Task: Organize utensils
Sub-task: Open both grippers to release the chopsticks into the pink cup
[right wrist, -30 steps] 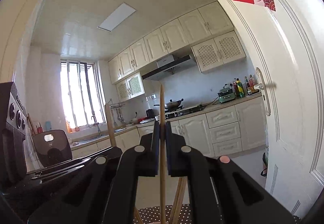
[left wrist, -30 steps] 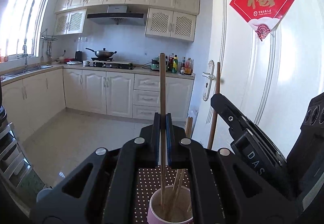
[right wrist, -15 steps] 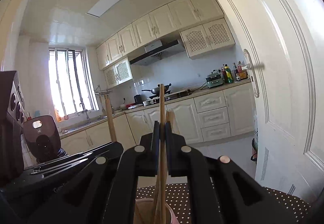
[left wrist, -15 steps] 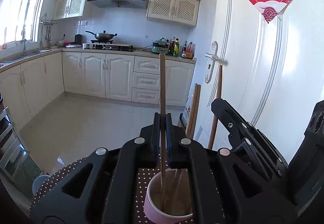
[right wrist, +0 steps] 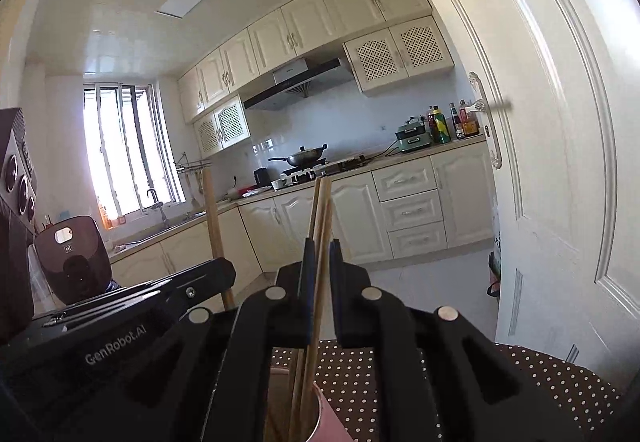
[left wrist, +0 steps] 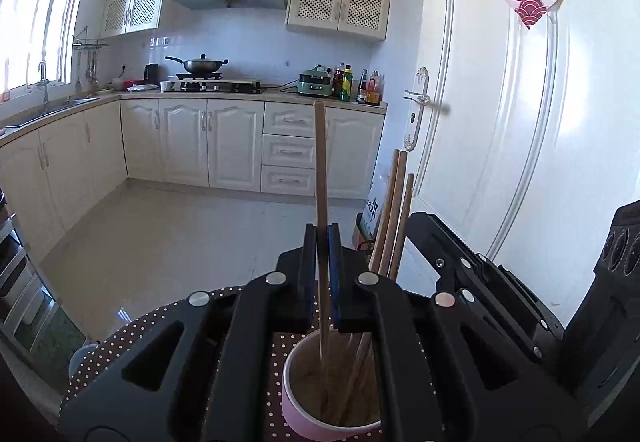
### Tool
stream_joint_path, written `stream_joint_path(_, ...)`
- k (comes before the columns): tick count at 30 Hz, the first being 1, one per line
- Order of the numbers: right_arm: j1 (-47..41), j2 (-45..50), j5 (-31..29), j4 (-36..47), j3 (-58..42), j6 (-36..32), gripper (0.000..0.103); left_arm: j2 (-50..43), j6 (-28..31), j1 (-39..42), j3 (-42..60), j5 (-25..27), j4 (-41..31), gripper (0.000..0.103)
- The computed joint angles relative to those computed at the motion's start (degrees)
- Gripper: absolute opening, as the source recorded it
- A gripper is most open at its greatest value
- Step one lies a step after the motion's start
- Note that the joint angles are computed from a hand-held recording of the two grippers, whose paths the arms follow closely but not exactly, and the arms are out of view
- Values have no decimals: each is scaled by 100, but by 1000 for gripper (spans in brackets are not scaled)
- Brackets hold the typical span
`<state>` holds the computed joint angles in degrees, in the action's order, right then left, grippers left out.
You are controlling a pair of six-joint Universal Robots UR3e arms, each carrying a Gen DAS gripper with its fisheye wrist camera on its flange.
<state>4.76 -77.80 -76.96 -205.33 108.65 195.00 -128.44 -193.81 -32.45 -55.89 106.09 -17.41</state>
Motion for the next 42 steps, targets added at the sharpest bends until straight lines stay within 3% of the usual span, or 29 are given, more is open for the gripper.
stream_joint_path(4,3,-134,16,191,11,-72,11,-8,40,-13,89,52,-165,7)
stream_joint_path(9,-105,-451,3,383,166,-32,37,35,122,-67,141,165,-409,10)
stream_joint_path(12,-238,-676,60,579,273,-26,45,142,30,-109,3,308,-415,26)
stream_joint_path(14,-288,-828,-24,713,319,-115,47,237,-1,-143,-190,460,-245,53)
stream_joint_path(15,-313,-870,-23,779,328,-155,50,310,-8,-136,-326,452,-126,55)
stream_joint_path(24,-205,-1393,-331,1051,646,-762,58,614,124,-357,-708,763,-3,55)
stream_joint_path(28,-217,-1616,-299,1151,794,-842,58,827,51,-384,-940,764,44,55)
stream_joint_path(42,-374,-2825,-193,1967,1422,-1218,62,1376,-71,-925,-1516,1500,-66,55)
